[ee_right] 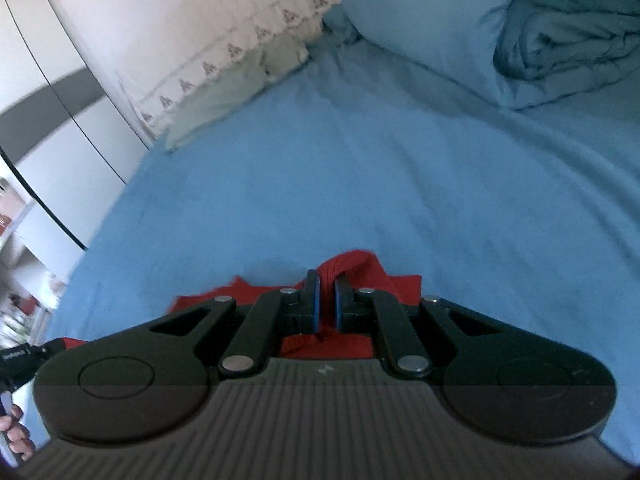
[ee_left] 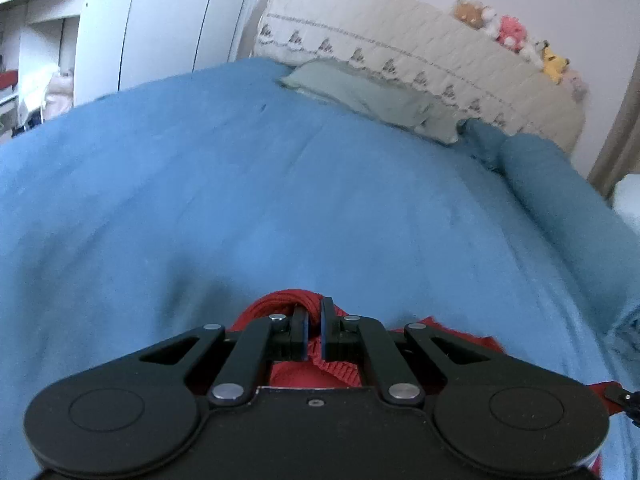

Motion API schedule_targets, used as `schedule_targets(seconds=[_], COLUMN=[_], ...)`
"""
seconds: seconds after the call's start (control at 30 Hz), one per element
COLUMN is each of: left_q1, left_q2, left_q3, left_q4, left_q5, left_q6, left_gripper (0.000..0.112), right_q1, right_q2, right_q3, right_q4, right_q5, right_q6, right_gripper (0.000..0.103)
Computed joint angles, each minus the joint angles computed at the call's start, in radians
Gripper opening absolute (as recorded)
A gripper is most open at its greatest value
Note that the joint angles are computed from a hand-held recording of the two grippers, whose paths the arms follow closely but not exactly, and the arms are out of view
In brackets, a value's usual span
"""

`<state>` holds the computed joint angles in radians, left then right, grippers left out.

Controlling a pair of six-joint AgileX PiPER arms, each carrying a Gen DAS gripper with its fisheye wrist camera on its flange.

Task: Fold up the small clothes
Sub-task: 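Lift the hem with both tools toward the collar, then lay the hem over the collar and open both tools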

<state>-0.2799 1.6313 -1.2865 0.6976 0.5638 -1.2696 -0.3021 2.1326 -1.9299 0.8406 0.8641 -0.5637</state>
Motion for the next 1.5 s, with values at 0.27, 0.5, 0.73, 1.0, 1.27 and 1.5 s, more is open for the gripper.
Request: schedule_targets(seconds=[0.27, 0.5, 0.73, 1.0, 1.27, 1.5], left_q1=[0.036, -0.106, -0.292, -0.289, -0.367, -0.574], left_q2=[0.065, -0.163, -0.284, -0.301, -0.400, -0.375], left_q3=[-0.064, 0.150, 0.382, 0.440, 0.316, 0.182], left_q4=[0.031, 0.213, 0.122, 0.013, 0.033, 0.131], left_q5=[0.018, 0.079, 0.105, 0.128, 0.318, 0.461], left_q6=[-0.028, -0.109, -0.095, -0.081, -0.050, -0.142], left_gripper=[0.034, 0.094, 0.096, 0.096, 0.099, 0.103], right_q1=[0.058, 0.003, -0.047, -0.051, -0.121, -0.210], right_q2=[0.109, -0.134, -0.312, -0.307, -0.418, -0.619], right_q3=[-0.089, 0.323, 0.675, 0.757, 0.736, 0.767], right_q4=[-0.058, 0.309, 0.409, 0.288, 0.139, -0.001], right_q5=[-0.125, -0.241, -0.185, -0.282, -0.235, -0.057], right_q6=[0.034, -0.528, -0.872, -0.812, -0.672, -0.588], right_gripper=[0.054, 0.103, 0.103, 0.103, 0.103, 0.103])
